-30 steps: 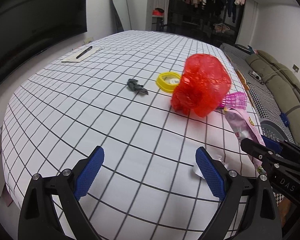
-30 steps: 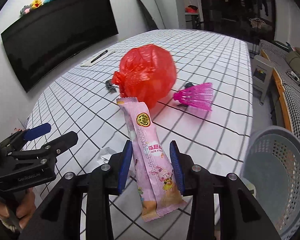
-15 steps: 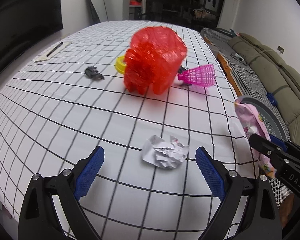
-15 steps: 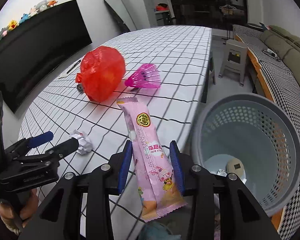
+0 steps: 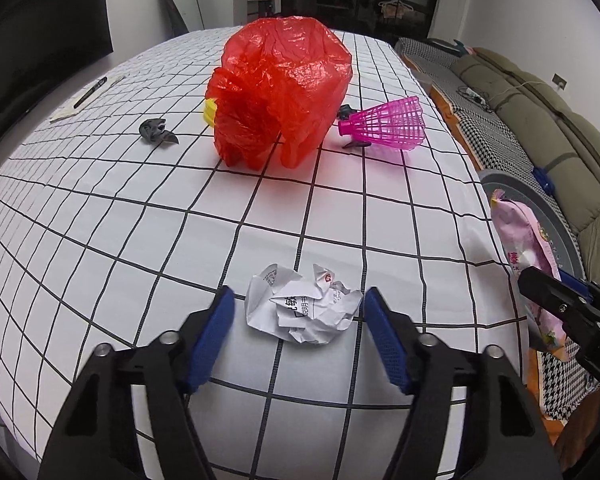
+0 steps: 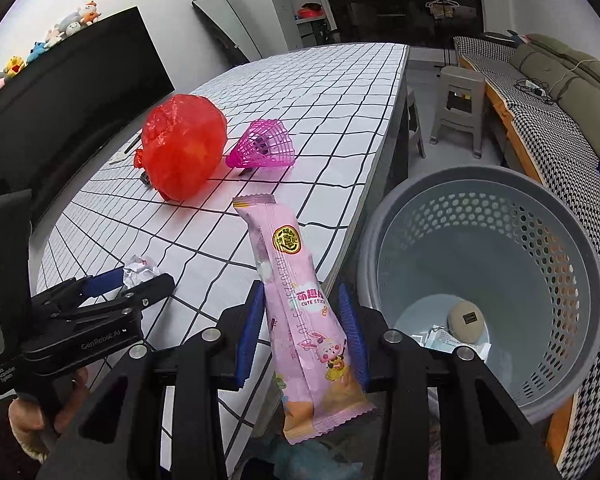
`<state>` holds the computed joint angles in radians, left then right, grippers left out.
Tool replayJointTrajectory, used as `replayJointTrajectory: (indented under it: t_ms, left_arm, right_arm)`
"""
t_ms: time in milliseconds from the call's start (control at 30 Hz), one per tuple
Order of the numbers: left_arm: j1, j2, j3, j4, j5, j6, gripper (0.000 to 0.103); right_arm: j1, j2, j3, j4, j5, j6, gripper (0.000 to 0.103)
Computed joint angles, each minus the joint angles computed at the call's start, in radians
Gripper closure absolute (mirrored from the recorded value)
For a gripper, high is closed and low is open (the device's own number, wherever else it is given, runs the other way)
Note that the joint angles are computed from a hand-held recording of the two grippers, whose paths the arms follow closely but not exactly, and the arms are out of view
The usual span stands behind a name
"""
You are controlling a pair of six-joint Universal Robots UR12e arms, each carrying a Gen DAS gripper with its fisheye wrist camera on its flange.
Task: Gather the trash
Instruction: 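Carry the pink wrapper toward the basket with the right tool while the left tool approaches the crumpled foil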
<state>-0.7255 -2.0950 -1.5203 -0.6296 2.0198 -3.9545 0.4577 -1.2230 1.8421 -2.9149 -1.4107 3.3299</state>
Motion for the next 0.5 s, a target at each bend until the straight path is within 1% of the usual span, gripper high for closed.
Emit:
replayJointTrajectory:
  t_ms: [33,67,133,167,333,500]
  left_arm:
    - [0.000,0.001,-0.001,0.003,-0.001,0.001,0.051]
    - [0.001,0.001,-0.001,0.004,-0.003,0.002,0.052]
    - [0.002,0.004,-0.002,0.008,-0.009,0.005,0.059]
    - [0.001,0.004,-0.002,0.008,-0.008,0.007,0.060]
    - [-0.006,0.007,0.008,0.003,0.005,0.013,0.061]
    - [-0.017,-0.001,0.039,0.010,0.024,0.039,0.061]
  right_arm:
    - [0.000,0.001,-0.001,0.000,0.001,0.000,0.066]
    - [0.000,0.002,-0.001,0.000,0.002,0.000,0.066]
    - [0.000,0.003,-0.003,-0.002,0.002,0.000,0.066]
    - [0.000,0.003,-0.003,-0.003,0.003,0.001,0.066]
    - [-0.007,0.001,0.000,-0.009,0.011,0.003,0.066]
    - [-0.021,-0.008,0.015,-0.028,0.018,0.011,0.066]
